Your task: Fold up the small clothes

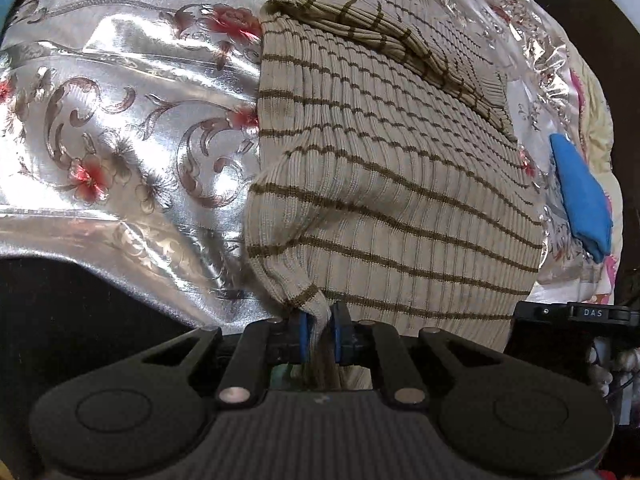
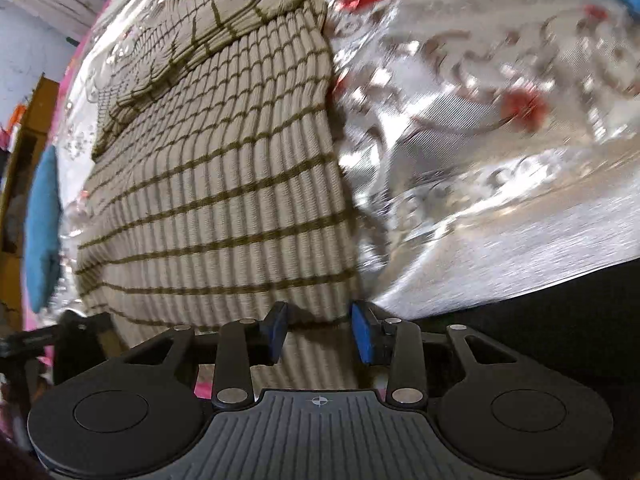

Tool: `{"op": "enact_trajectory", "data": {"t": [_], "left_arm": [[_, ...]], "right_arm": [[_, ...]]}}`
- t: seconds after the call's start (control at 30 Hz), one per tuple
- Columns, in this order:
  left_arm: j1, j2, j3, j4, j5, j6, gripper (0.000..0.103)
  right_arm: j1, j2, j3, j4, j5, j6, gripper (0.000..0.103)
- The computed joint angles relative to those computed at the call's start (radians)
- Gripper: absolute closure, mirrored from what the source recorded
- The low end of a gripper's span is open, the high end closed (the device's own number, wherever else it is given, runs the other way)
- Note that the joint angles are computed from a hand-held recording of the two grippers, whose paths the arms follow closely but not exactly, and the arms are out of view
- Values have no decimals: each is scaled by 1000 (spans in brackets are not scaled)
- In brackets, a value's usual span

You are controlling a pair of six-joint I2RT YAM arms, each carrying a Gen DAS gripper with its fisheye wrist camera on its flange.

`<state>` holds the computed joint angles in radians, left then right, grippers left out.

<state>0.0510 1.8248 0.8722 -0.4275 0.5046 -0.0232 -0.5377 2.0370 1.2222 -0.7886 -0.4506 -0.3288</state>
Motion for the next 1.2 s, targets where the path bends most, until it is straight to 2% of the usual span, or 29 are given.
{"op": "enact_trajectory", "data": {"t": [0.1, 0.27, 0.53, 0.7, 0.83, 0.93, 1.0, 1.2], "left_arm": [[-7, -4, -1, -2, -9, -3, 86], [-18, -4, 1, -2, -20, -5, 86], [-14, 5, 4, -2, -13, -6, 85], [-11, 5, 2, -1, -12, -7, 85], [-16, 6, 4, -3, -16, -5, 85], [-18, 9, 6, -1, -17, -6, 85], [-14, 2, -2, 8, -9, -10, 85], [49, -43, -49, 53, 88, -23, 87]], "right_arm": [[3, -53, -32, 60, 29, -14, 67], [10, 23, 19, 41, 10, -9, 65], [-7, 101, 99, -126, -93, -74, 65], [-31, 115, 119, -168, -136, -96, 67], [-19, 120, 121, -204, -123, -143, 67], [11, 119, 110, -174, -89, -115, 74], [19, 113, 99, -160, -98, -96, 90], [-52, 72, 53, -149, -311, -56, 95]]}}
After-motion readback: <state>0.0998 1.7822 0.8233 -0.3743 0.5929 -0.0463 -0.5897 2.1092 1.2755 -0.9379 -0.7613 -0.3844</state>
